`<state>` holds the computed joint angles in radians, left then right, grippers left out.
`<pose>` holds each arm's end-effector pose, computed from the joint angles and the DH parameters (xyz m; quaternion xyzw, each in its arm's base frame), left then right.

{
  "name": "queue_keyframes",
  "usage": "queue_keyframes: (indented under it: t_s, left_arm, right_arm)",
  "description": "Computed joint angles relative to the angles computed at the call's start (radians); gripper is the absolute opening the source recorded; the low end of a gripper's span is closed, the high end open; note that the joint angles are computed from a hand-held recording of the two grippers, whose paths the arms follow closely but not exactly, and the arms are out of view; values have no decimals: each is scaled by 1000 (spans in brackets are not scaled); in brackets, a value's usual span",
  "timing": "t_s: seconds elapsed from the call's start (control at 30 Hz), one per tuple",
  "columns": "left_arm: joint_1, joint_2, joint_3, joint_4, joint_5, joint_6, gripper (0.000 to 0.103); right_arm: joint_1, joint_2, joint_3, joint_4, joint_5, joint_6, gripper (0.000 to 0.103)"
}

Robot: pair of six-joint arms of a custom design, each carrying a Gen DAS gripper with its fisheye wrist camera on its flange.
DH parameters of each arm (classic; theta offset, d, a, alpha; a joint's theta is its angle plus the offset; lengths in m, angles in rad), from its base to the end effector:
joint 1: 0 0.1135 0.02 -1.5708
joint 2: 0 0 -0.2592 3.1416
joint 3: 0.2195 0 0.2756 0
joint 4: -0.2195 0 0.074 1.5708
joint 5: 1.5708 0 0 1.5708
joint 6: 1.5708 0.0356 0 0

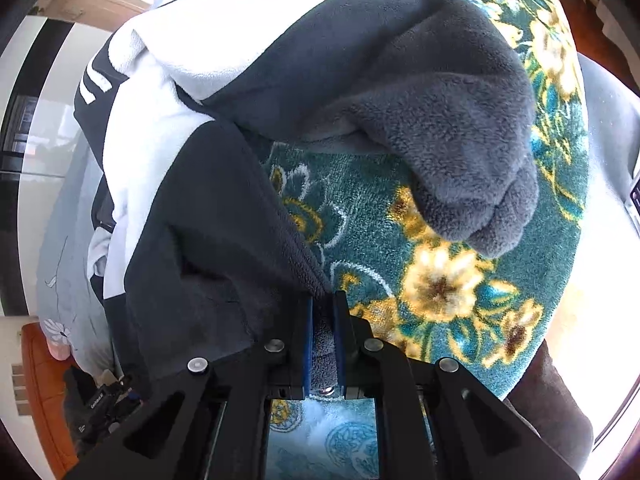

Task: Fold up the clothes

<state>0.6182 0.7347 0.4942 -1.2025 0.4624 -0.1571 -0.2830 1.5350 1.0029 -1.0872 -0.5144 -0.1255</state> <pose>0.1043 0.0547 0.1765 -0.3537 0.9049 -0.2084 0.1128 0.2621 -0.0580 0.1829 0.0822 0.9633 0.2538 0.0286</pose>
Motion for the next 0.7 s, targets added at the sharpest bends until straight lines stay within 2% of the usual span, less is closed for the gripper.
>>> queue_keyframes:
  t_s: [0.13,0.2,0.4,0.57,0.6,0.67,0.7]
  left_arm:
    - [9,-2,-27,48,3,-10,62]
    - [23,-6,-39,72,17,-21,62]
    - [-14,-21,-56,125,37,-108,65]
    - [-59,-27,-52,113,74,-112,62]
    - [-67,-29,-51,106,77,-114,56]
    - [-91,-28,-48,90,58,-123,36]
    - [-109,-30,-45,85,39,-128,16]
  right_arm:
    - [-20,33,22,-11,-9,-20,18]
    - [-39,52,29,-7,-20,-29,36]
    - [-42,116,80,-8,-27,-36,49]
    - [-59,125,90,-33,-33,-86,49]
    - [-71,126,86,-37,-38,-95,48]
    - [-88,133,90,-46,-33,-99,42]
    - [-92,141,100,-56,-25,-95,29]
